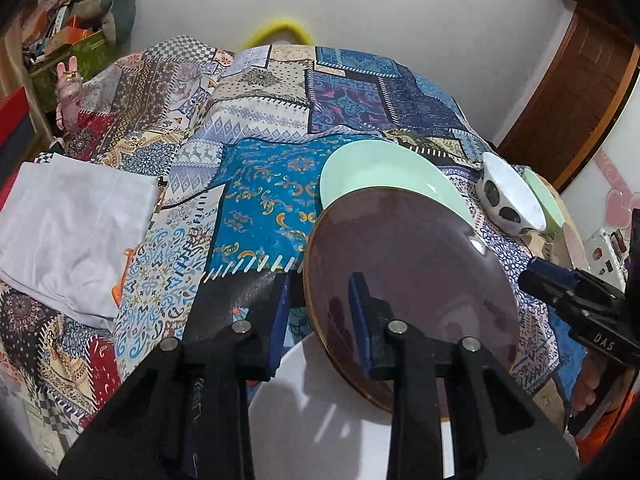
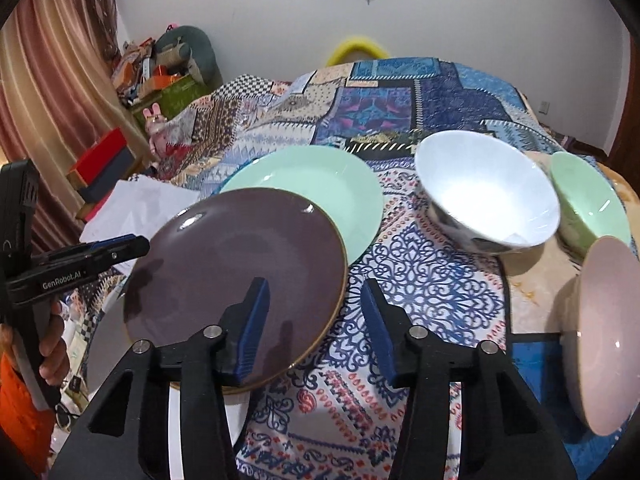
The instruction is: Organize plates and bowls
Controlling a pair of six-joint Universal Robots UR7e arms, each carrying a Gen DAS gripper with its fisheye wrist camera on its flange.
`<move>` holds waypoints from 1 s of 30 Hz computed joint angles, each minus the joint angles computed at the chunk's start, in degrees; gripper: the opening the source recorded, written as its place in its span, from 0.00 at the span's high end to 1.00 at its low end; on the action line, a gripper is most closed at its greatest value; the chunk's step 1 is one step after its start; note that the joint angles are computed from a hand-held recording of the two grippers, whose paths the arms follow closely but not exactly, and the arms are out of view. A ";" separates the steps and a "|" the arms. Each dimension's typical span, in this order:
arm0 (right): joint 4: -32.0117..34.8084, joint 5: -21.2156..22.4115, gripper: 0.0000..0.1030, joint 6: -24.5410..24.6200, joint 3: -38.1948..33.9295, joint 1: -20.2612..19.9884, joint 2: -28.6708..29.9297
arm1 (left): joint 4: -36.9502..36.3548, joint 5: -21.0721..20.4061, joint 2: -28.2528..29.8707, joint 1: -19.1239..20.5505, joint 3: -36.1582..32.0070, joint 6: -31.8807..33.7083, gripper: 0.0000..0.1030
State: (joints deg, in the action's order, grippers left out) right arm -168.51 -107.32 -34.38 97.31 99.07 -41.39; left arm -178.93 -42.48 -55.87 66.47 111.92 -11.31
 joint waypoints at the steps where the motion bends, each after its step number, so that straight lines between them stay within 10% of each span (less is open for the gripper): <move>1: 0.34 -0.11 0.60 0.02 -0.28 -0.06 0.23 | 0.03 -0.18 0.09 0.09 -0.16 0.26 0.71; 6: 3.85 -0.57 0.73 1.62 -2.17 -0.40 1.26 | 2.27 -1.42 0.64 0.92 -1.61 0.33 0.77; 30: 12.22 0.65 0.74 6.16 -5.56 -1.55 2.16 | 11.20 -5.57 0.63 2.89 -5.14 -0.51 0.79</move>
